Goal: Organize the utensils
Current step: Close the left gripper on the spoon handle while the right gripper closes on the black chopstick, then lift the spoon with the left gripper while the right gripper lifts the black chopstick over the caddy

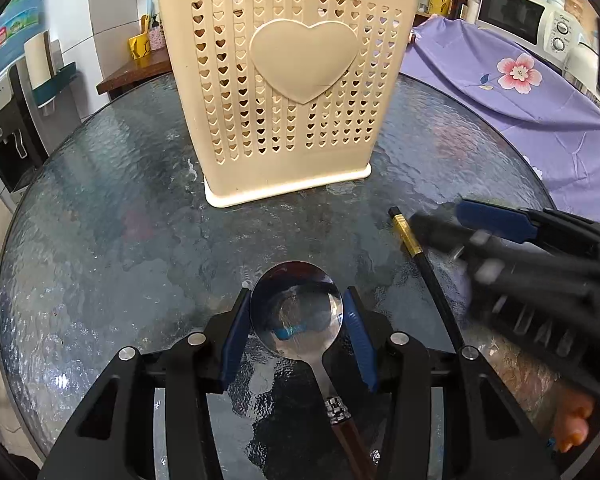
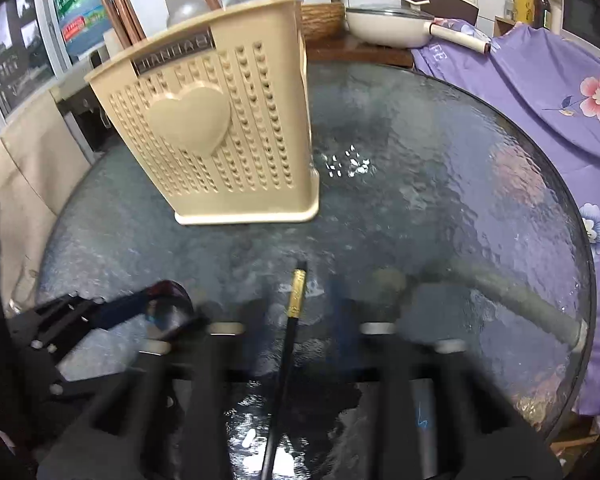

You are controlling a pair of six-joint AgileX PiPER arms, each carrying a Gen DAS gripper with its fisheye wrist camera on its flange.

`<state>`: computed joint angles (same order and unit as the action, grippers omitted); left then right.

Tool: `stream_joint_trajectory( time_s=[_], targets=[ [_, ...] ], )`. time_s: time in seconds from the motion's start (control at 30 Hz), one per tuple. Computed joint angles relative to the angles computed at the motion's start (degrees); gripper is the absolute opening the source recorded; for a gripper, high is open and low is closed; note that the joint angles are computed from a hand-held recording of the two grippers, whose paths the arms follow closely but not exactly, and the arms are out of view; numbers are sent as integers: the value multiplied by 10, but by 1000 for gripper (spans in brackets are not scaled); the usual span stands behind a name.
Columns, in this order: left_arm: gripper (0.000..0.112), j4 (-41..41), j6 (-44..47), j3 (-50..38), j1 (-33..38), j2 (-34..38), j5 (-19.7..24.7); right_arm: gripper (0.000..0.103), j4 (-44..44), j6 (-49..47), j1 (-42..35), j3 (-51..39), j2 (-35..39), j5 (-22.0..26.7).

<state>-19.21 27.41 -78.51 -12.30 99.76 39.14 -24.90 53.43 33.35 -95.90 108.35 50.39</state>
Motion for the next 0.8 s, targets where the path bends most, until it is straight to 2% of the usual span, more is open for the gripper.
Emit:
stream_joint_trajectory(
  time_s=[0.03,0.1,0.2,0.4,0.43,0.53,0.57,0.63,0.8],
  targets=[
    [45,-1,2,0,1,0,0,55,1,3,0,1,3,-1],
    [45,-1,3,1,1,-1,1,43,7,-6,-1,-7,13,7],
    [45,1,2,5,2,-4,-2,31,1,-15,-1,-31,34,25],
    [45,1,4,4,10,-4,0,29,19,-52,-11,-74,69,45],
    [45,2,2,3,10,-3,-1,27,18,-59,-9,-86,75,54],
    [45,-4,6,1,11,-1,-4,11,1,-64,2,-116,94,80],
    [45,-5,6,1,11,-2,-5,10,0,-66,3,-118,96,80],
    [45,-11,12,2,14,-5,-8,8,9,-66,-1,-112,92,71],
    [45,-54,51,-1,30,-23,-14,8,23,-43,-16,-35,36,-21]
  ],
)
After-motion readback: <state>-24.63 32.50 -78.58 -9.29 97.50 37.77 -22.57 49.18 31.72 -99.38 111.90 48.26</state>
